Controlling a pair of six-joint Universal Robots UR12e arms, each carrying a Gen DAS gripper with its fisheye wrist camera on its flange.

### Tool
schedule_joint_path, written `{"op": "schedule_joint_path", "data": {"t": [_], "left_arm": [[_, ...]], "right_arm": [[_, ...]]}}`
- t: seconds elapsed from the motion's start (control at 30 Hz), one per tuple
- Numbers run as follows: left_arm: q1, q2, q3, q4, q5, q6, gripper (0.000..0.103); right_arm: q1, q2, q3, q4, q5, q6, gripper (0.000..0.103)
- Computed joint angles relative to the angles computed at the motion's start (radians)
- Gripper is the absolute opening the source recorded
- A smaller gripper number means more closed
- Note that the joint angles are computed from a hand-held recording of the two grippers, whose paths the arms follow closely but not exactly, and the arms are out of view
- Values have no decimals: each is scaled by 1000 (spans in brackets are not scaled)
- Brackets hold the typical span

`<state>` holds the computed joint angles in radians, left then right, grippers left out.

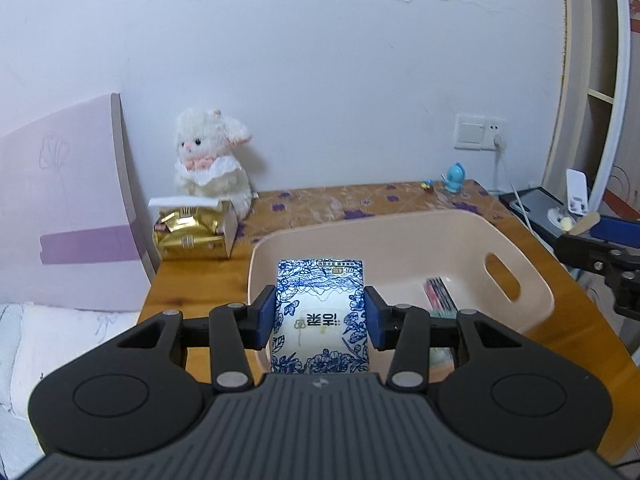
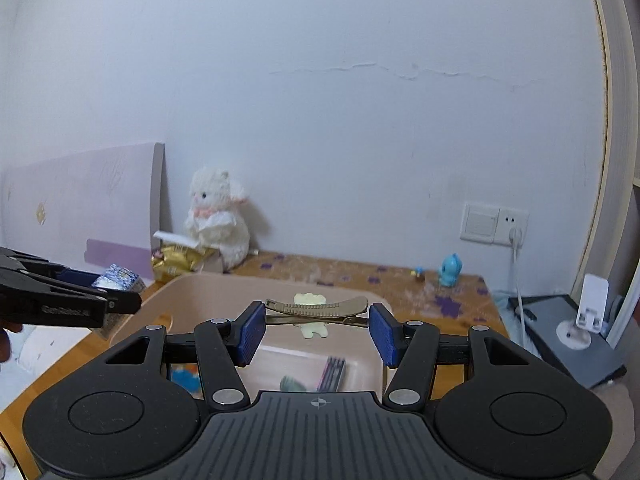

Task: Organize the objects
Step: 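Carry both items over the basket and open both tools to release them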

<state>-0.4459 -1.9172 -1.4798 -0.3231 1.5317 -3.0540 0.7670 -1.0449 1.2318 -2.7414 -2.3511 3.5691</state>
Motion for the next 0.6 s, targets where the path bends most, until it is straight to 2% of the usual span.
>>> {"op": "schedule_joint_path", "data": {"t": [0.23,0.47,0.6], "left_arm": [[-19,-82,115,-100,63,-7,47],[-35,-158,210,-244,131,4,47],[-34,-188,253,-346,139,-7,47]], "right_arm": [[-35,18,-36,38,34,13,54],[-72,53,-92,203,114,73,54],[-87,62,-102,289,156,116,54]]}}
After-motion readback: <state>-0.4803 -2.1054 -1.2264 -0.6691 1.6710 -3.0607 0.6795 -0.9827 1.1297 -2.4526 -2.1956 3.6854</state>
